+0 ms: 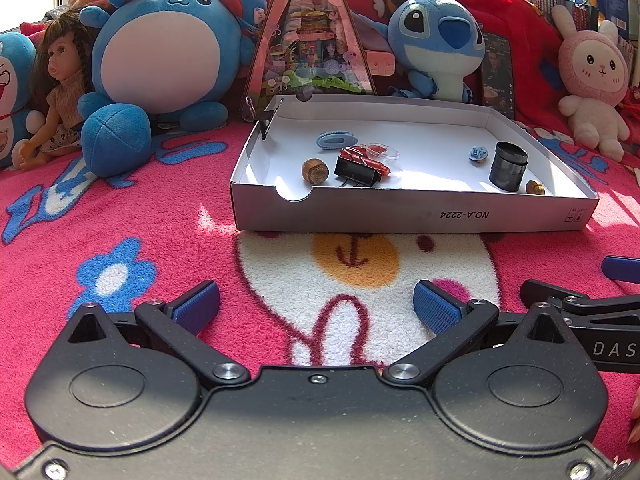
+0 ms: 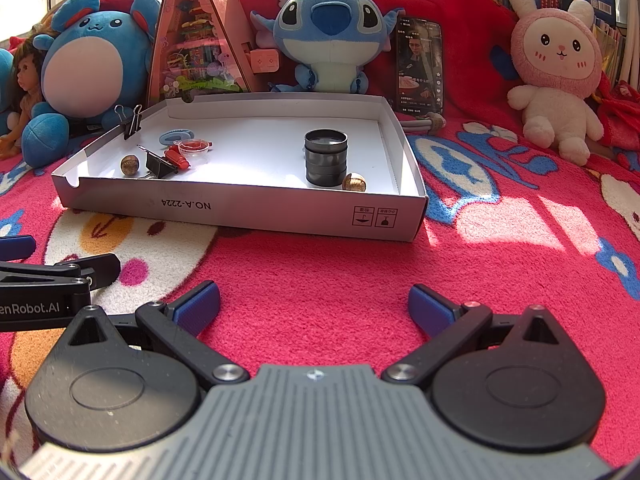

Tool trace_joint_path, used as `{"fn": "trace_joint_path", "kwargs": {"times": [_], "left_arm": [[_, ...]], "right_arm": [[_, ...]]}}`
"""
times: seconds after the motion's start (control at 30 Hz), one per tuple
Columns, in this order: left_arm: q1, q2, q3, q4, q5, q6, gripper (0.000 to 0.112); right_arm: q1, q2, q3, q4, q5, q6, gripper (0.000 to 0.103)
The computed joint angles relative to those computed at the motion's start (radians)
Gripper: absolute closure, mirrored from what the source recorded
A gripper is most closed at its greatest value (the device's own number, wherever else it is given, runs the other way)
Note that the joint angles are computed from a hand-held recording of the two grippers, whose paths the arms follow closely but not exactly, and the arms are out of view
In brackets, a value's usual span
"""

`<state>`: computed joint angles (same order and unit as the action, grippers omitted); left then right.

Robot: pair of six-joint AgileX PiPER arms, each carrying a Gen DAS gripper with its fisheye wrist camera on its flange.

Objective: Organize rigid objects

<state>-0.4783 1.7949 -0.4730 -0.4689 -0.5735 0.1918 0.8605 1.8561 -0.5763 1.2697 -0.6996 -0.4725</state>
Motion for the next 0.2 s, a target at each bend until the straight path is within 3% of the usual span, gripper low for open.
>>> {"fn": "trace_joint_path", "kwargs": {"times": [0.2], "left_arm": [[0.000,0.000,0.000,0.000,0.000,-0.001,0.009]], "right_arm": [[0.000,0.000,0.000,0.001,0.000,0.000,0.000]]}}
